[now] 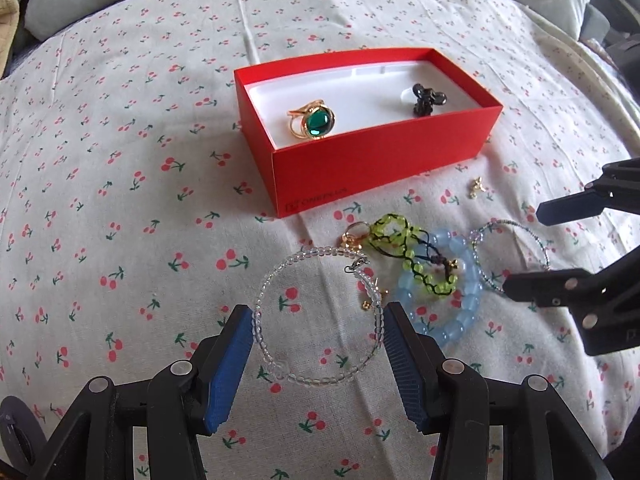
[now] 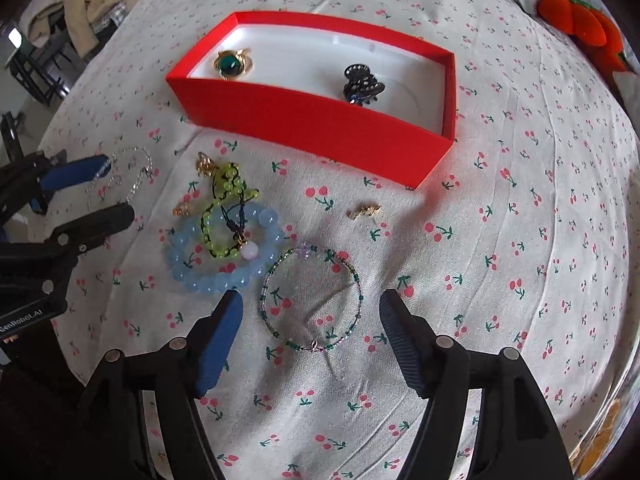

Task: Organize jewelry
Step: 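Grasp the clear bead bracelet with the left tool while the right tool grasps the green-and-black beaded bracelet, then lower both bracelets into the red box and open both tools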

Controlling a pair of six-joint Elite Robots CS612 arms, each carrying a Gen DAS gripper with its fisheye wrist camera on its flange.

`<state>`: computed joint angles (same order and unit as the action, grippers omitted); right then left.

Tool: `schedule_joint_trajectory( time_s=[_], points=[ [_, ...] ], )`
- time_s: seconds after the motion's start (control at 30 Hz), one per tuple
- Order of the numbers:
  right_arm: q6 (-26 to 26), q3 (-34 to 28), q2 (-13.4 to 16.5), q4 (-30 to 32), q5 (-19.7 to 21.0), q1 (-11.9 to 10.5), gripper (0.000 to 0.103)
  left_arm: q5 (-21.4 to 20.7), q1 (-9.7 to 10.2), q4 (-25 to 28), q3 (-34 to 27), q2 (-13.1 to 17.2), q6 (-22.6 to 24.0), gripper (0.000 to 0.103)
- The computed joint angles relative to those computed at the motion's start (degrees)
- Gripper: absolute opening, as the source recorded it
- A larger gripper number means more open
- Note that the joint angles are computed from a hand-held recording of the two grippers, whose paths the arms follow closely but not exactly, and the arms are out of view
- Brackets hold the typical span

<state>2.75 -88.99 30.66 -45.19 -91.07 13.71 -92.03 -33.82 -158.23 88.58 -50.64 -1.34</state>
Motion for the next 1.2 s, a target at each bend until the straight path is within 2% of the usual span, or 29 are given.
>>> schedule_joint_trajectory(
  time_s=[0.17, 0.2, 0.23, 0.3, 0.47, 0.67, 0.87, 1.07, 1.2],
  points=[
    [-4.03, 1.02, 0.73, -0.13, -3.11, 0.97, 0.073, 0.62, -0.08, 0.62, 0.1, 0.1, -0.29, 0.056],
    [-4.62, 1.09, 0.74, -0.53, -3.2, 1.05, 0.071, 0.73, -0.07, 0.7, 0.09, 0.12, -0.41, 0.056],
    [-4.73, 1.18, 0.63, -0.59, -2.56, 0.96, 0.063, 0.82, -0.06, 0.75, 0.05, 0.14, -0.53, 0.056],
    [-4.13, 1.14, 0.5, -0.74, -1.84, 0.8, 0.055, 0.84, 0.02, 0.65, 0.0, 0.19, -0.69, 0.056],
    [-3.13, 0.32, 0.34, -0.7, -1.44, 0.39, 0.053, 0.66, 0.13, 0.18, -0.04, 0.16, -1.26, 0.056],
    [-0.74, -1.27, -0.07, -2.11, 0.89, -0.4, 0.053, 0.13, 0.13, -0.89, -0.27, -0.09, -1.58, 0.056],
    [2.61, -1.72, -0.77, -6.93, 2.46, -0.79, 0.053, 0.22, -0.08, -2.23, -1.97, 0.21, -1.39, 0.056],
    [8.13, -0.27, -1.27, -12.57, 1.89, -1.56, 0.053, 0.38, -0.14, -2.59, -5.57, 1.95, -1.62, 0.056],
    [11.45, 1.68, -1.49, -16.51, 3.06, -2.46, 0.053, 0.3, -0.06, -1.85, -8.35, 3.68, -2.05, 0.056]
  ],
)
